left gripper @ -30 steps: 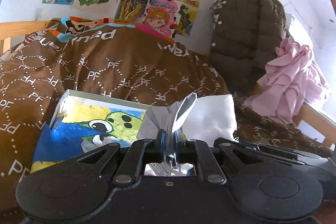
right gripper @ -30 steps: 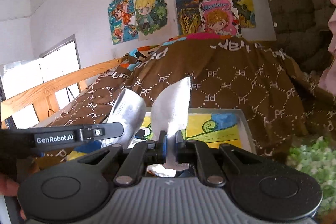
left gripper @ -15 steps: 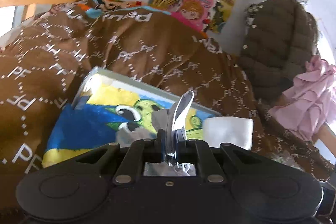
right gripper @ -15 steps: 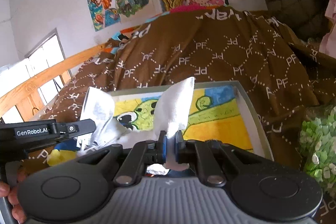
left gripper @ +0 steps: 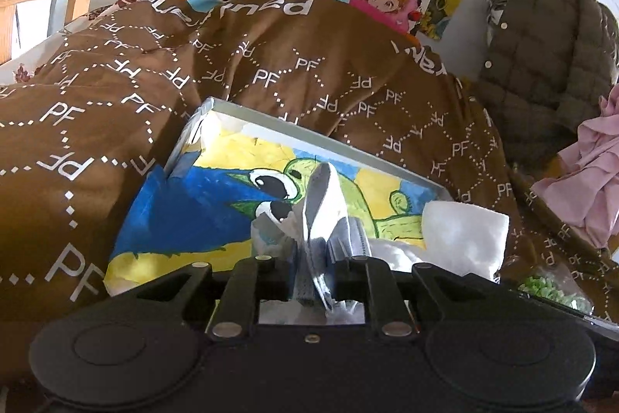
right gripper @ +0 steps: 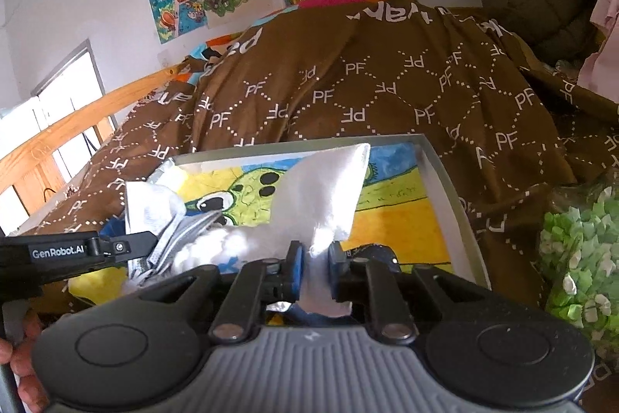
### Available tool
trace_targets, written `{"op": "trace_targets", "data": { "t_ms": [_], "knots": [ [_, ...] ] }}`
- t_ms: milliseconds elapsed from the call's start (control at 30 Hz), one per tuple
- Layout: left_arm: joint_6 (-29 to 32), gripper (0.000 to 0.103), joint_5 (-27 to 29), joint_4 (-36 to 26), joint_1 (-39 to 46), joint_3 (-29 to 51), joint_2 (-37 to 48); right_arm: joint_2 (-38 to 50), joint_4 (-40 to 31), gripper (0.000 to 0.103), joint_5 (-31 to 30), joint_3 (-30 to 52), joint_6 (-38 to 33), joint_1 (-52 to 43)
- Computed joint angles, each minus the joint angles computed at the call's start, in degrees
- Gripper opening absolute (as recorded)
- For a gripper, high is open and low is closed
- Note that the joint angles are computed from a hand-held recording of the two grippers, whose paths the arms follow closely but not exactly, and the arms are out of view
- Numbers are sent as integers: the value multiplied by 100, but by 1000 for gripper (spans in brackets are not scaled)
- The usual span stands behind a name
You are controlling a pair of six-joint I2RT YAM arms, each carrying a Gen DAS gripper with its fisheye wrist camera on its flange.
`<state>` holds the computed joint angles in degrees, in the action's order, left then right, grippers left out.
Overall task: Organize soft objects
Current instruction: 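Open the left tool over the tray while the right tool releases the gauze there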
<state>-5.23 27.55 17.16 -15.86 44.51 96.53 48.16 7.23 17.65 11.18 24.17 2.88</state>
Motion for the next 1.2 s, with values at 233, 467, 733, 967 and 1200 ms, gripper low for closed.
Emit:
{"op": "trace_targets", "data": {
  "t_ms": [233, 467, 733, 967, 1200],
  "knots": [
    [-19, 33, -265, -146, -71, -29, -162, -54, -192, 27, -22, 49, 44, -69],
    [-47, 61, -498, -82, -137, -179, -372, -261, -481, 42, 149, 107, 32, -16],
    [29, 71, -622, 2, -237, -467, -776, -1115, -1159, 60, 119, 138, 73, -147],
    [-129, 81, -663, 14, -178, -865, -1467, -2319, -2114, 85, 406, 247, 171, -15],
    [-330, 96, -422, 138, 38, -1456, -2600, -3501, -3106, 96, 557, 509, 169, 190]
  ]
}}
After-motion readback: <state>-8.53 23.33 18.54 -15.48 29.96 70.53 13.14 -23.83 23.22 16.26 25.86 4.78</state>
